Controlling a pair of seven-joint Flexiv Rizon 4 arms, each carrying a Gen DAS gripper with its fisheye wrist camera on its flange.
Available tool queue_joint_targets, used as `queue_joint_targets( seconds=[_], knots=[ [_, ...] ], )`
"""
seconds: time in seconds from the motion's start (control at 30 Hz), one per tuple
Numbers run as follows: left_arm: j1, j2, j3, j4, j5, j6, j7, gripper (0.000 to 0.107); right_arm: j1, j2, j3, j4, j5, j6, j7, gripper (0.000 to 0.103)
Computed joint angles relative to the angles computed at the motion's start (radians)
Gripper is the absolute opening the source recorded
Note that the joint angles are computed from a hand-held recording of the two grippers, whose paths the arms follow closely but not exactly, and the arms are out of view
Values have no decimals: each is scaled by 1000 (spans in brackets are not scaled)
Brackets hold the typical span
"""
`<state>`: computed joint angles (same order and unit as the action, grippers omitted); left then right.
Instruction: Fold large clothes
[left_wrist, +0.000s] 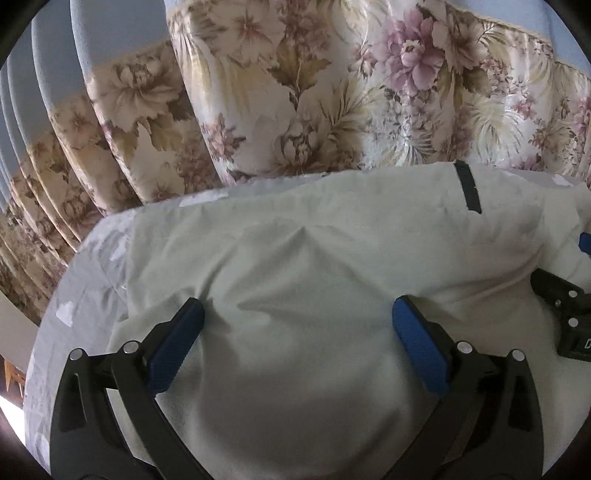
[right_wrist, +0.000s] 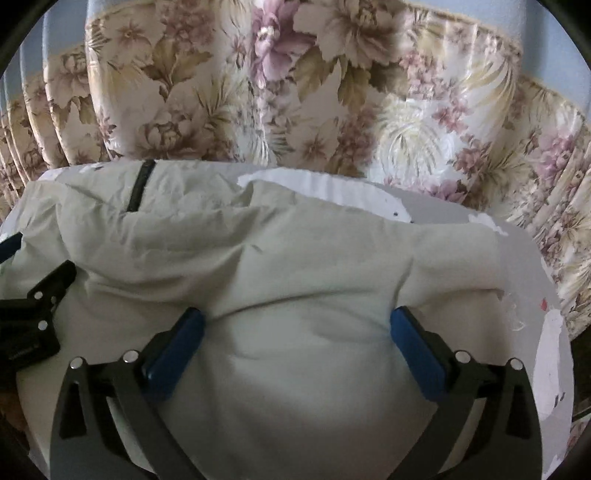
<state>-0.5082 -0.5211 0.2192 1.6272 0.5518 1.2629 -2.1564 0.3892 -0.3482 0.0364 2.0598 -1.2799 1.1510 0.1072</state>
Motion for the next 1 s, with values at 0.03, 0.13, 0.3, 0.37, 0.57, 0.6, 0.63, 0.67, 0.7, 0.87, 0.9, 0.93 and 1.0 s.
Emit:
queue_joint_targets(
  seconds=[0.03, 0.13, 0.3, 0.37, 0.57, 0.6, 0.63, 0.67, 0.7, 0.87, 0.9, 0.93, 1.0],
  knots=[
    [7, -2, -8, -1, -8, -4, 9, 100, -5, -3, 4, -1, 18, 8, -11, 102],
    [5, -2, -7, -2, -7, -13, 12, 100, 4, -4, 6, -2, 40, -8, -28, 102],
    [6, -6, -11, -7, -10, -26, 19, 100, 14, -11, 9, -9, 100, -18, -68, 102],
    [6, -6, -13, -9, -10, -27, 19, 100, 21, -12, 5, -11, 109, -24, -74, 102],
    [82, 21, -79, 60, -97, 60, 97, 100, -13, 54, -15, 55, -16, 87, 34, 101],
    [83, 33, -79, 74, -109, 63, 114, 100, -23, 79, -10, 76, -38, 90, 48, 101],
    [80, 56, -74, 98, -117, 76, 120, 100, -41, 122, -1, 112, -60, 97, 63, 101],
    [80, 75, -71, 122, -127, 95, 118, 100, -61, 152, 4, 136, -96, 106, 90, 101],
    [88, 95, -79, 149, -146, 116, 125, 100, -90, 193, 6, 169, -148, 115, 131, 101],
    [72, 181, -86, 247, -195, 192, 127, 100, -229, 407, 46, 354, -196, 30, 154, 101],
    [57, 184, -77, 247, -187, 191, 122, 100, -253, 420, 49, 372, -194, 42, 150, 101],
    [41, 186, -72, 243, -177, 193, 117, 100, -288, 428, 34, 397, -197, 103, 151, 100],
    [32, 180, -81, 238, -182, 191, 119, 100, -340, 411, 16, 412, -233, 209, 170, 92]
  ],
)
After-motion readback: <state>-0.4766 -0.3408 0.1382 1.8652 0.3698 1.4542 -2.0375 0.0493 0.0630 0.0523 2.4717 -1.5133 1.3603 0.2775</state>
